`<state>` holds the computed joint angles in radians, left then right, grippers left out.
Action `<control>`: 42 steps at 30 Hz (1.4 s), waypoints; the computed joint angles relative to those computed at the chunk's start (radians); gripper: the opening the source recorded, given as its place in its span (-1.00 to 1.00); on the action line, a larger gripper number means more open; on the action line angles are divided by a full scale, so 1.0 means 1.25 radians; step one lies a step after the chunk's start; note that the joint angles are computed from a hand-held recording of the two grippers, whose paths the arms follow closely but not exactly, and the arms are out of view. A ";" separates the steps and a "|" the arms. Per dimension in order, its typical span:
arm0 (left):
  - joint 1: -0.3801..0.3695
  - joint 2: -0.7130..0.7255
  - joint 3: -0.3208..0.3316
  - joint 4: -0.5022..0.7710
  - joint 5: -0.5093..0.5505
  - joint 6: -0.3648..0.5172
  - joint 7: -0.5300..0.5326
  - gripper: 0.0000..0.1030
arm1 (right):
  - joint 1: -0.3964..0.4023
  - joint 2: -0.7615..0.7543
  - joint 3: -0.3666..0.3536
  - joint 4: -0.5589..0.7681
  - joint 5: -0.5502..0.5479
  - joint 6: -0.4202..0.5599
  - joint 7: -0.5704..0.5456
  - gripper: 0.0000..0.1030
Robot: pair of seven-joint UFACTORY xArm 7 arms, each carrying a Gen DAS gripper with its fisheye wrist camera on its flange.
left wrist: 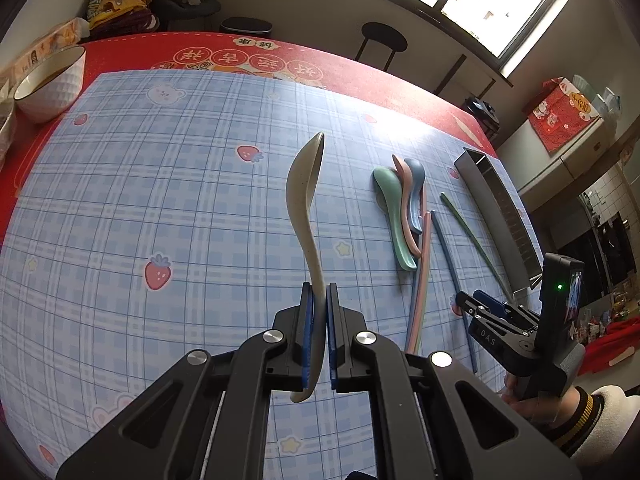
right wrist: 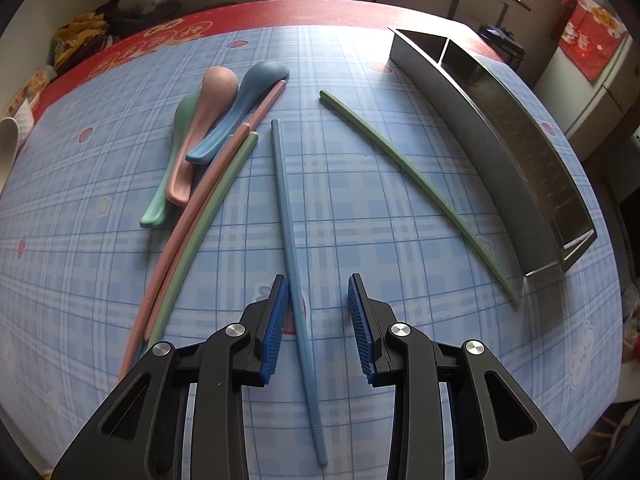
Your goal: Organize utensils
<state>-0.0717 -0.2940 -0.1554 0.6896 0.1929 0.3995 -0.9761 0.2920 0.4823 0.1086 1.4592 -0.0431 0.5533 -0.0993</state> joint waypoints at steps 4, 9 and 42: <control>0.006 -0.019 0.004 -0.019 -0.010 -0.001 -0.016 -0.88 | -0.018 0.010 0.015 0.023 0.035 0.034 -0.018 -0.39; 0.015 -0.022 -0.005 -0.015 -0.001 0.004 -0.027 -0.87 | -0.016 0.033 0.020 0.079 0.043 0.107 -0.037 -0.68; -0.052 0.146 0.004 0.151 0.090 0.017 -0.047 -0.87 | -0.106 0.022 0.040 0.081 0.218 0.218 -0.134 -0.86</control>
